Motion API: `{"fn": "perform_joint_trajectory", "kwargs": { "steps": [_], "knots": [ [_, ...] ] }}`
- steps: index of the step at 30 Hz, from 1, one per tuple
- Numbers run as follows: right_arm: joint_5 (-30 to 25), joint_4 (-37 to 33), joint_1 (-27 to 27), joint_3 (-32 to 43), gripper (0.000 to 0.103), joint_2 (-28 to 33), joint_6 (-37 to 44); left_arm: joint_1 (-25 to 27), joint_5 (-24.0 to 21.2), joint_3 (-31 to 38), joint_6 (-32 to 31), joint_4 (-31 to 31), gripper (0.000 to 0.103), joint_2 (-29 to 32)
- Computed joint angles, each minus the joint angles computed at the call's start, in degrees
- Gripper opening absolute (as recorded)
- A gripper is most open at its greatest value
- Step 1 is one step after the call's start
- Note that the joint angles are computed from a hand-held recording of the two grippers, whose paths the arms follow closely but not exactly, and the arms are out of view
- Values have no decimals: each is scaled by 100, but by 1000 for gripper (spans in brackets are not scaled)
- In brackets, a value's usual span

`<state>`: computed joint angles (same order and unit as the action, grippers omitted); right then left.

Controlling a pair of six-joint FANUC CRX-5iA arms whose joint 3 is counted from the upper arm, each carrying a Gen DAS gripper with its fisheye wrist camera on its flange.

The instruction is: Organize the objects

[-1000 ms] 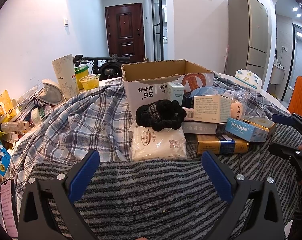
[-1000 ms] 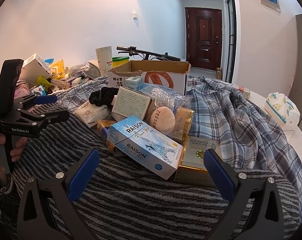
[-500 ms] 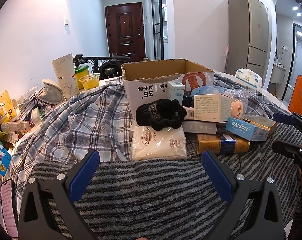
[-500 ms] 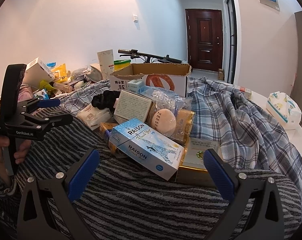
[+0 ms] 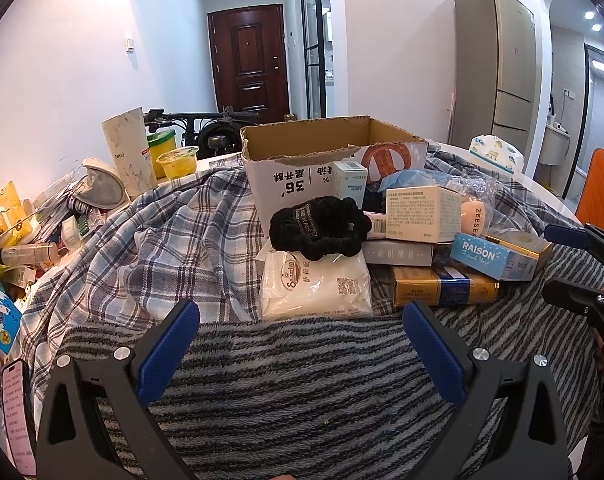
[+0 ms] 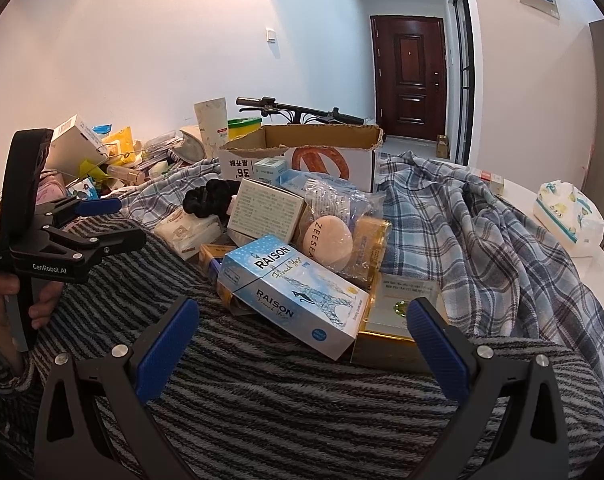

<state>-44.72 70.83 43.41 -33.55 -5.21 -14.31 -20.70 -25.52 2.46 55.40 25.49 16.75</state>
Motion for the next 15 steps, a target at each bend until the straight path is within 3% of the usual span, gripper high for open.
{"fn": "perform_joint_trajectory", "kwargs": {
  "steps": [7,15],
  "knots": [
    [25,31,-5,-25,103,-14,-25,-3,7,-43,-86,73,103,-17],
    [80,772,-102,-345,103,-208,-764,-1,-84,44,-40,19,103,31]
  ]
}}
